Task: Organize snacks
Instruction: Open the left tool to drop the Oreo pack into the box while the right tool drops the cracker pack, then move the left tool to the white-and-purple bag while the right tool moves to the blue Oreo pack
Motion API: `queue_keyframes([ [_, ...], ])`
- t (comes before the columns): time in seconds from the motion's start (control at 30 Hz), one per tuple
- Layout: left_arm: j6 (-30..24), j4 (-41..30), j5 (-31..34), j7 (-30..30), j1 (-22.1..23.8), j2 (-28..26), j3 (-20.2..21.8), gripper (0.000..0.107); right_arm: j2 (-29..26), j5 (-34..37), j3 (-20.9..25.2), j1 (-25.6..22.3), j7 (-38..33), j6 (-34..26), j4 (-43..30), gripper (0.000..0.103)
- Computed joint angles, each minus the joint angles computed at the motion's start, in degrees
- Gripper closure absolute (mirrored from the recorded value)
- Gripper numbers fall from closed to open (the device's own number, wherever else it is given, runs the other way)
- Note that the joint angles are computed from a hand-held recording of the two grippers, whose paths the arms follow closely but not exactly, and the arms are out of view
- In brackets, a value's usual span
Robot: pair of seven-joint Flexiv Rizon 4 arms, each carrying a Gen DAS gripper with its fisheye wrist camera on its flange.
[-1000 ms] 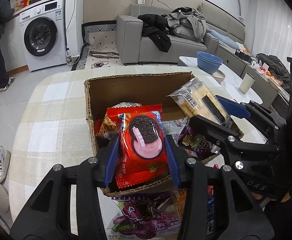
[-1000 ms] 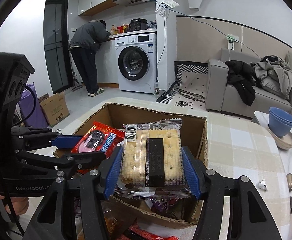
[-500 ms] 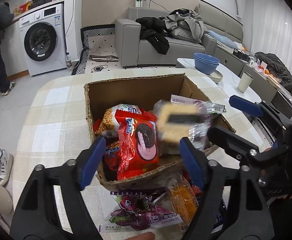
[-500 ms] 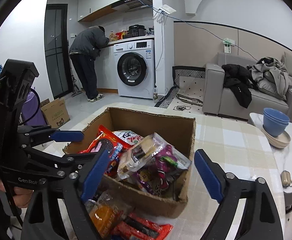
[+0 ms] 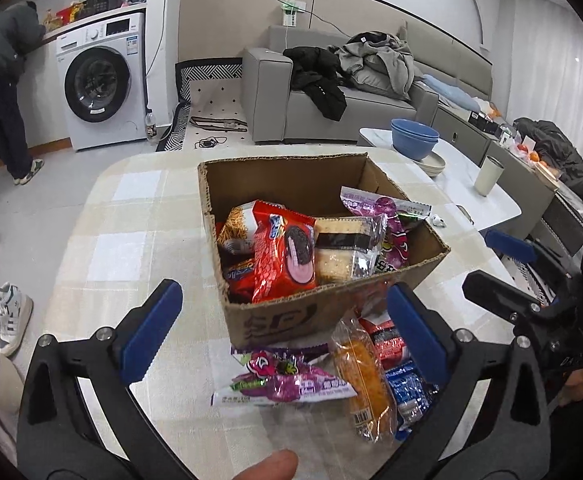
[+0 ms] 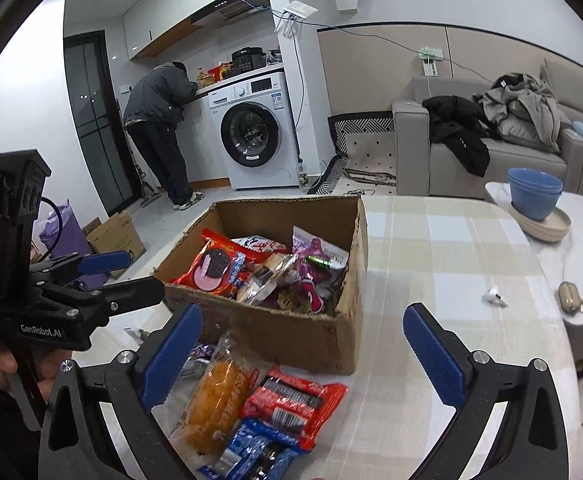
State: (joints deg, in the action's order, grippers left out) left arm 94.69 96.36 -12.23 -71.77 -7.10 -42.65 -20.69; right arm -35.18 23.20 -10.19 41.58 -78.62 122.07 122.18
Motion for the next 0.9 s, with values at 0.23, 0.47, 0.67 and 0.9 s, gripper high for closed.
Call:
queue_keyframes([
  [0.23, 3.7, 6.1, 1.4, -1.5, 2.8, 2.6, -1.5, 0.005, -0.1, 2.5, -0.8, 1.9, 0.7, -0.5, 2.0, 0.001],
  [0.47, 5.3, 8.7, 2.4, -4.9, 2.4, 3.1, -0.4, 0.005, -1.1, 2.0, 0.9, 1.5, 2.4, 0.2, 3.8, 0.001],
  [0.67, 7.1, 10.5, 5.3, -6.8, 3.8, 2.6, -1.7, 0.005, -1.5, 3.5, -0.2, 4.0, 3.1, 0.0, 5.2, 0.001],
  [0.9, 4.7, 10.6, 5.4, -6.5, 1.4, 2.6, 1.4, 0.005, -2.7, 1.4, 1.1, 3.8, 4.1, -0.2, 5.8, 0.001],
])
